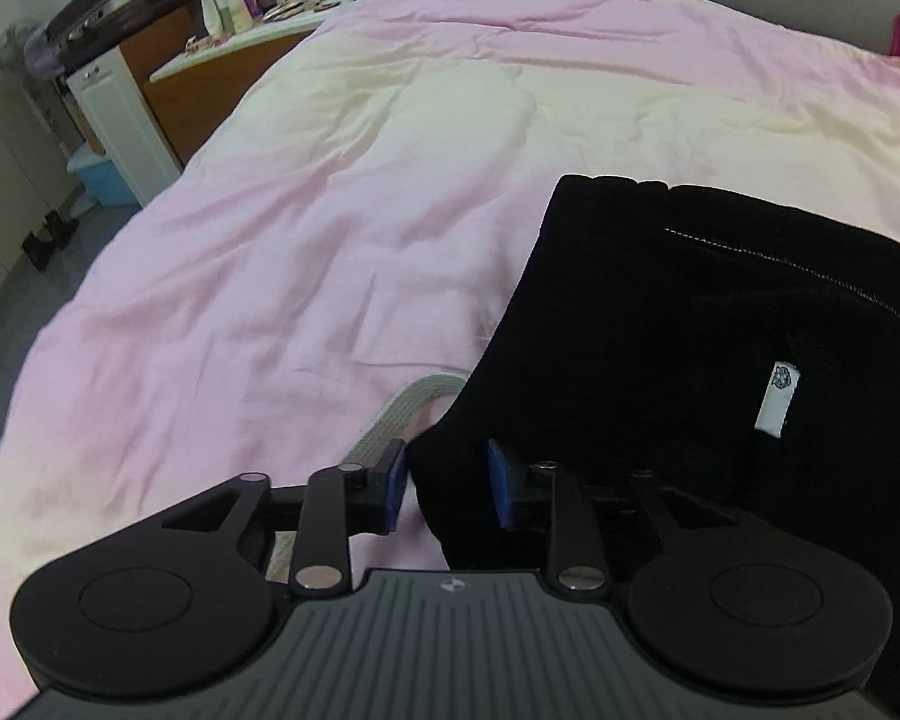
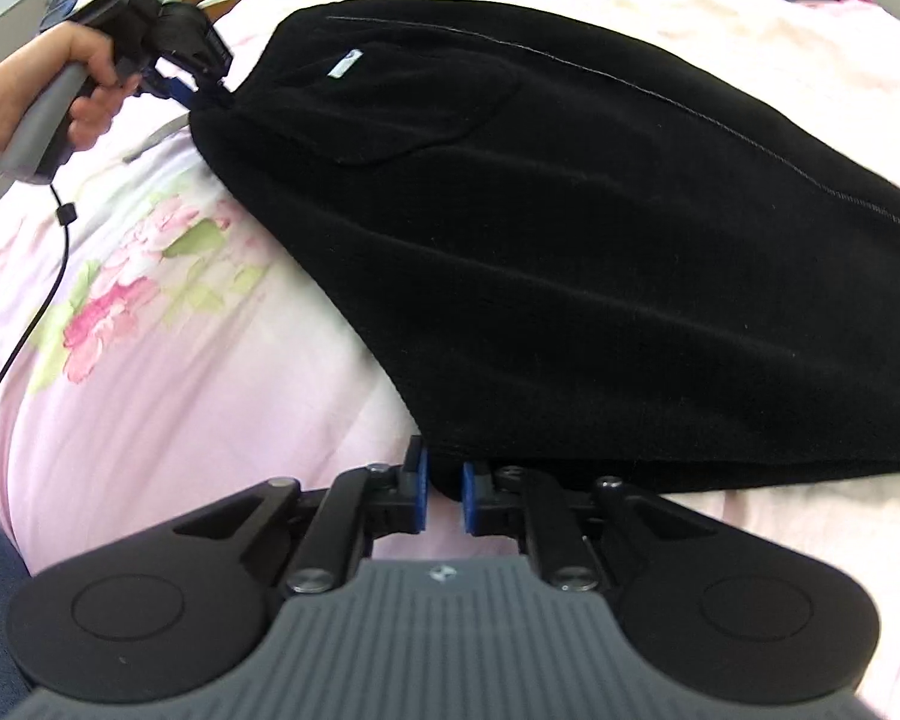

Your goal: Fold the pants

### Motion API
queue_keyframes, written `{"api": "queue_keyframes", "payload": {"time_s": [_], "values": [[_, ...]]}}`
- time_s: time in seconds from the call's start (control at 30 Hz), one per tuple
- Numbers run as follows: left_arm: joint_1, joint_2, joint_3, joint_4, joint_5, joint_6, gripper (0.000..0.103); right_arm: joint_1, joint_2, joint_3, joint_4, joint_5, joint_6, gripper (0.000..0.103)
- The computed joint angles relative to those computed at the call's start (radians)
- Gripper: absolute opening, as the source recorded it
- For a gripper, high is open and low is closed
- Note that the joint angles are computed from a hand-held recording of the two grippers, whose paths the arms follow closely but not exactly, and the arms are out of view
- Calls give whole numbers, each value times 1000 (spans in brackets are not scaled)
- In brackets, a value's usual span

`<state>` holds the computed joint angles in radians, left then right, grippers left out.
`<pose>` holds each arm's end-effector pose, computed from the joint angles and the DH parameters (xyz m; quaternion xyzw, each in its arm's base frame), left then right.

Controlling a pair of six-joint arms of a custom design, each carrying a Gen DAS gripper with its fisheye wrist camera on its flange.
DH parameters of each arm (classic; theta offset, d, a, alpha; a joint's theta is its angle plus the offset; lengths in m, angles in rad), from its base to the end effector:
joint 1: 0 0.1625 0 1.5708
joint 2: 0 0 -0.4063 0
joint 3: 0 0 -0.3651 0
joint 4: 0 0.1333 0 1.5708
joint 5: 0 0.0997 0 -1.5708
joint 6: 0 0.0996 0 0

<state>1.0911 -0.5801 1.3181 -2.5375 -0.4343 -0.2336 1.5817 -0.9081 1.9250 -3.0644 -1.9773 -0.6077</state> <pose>-0.1323 -0.7389 0.1213 0.0418 0.8385 -0.2768 0.4674 0.1002 -0.5715 0.1368 0.2443 -0.9211 0.1634 0.2555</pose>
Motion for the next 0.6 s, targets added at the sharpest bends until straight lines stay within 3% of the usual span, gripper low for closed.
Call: {"api": "queue_keyframes", "payload": {"time_s": [0.13, 0.23, 0.3, 0.37, 0.47, 0.6], "values": [[-46, -62, 57, 104, 69, -68, 41, 1, -51, 22, 41, 5, 58, 6], [-95, -108, 130, 82, 82, -77, 41, -17, -118, 65, 84, 34, 112, 8], [-130, -137, 183, 21, 32, -54, 41, -31, -165, 112, 34, 48, 118, 11], [-163, -155, 211, 13, -50, -68, 41, -50, -210, 144, 1, 63, 149, 24], [-208, -144, 237, -30, -170, -45, 41, -94, -297, 159, -16, 77, 178, 25], [-263, -69, 220, -52, -247, -17, 41, -194, -441, 153, 3, 102, 205, 26]]}}
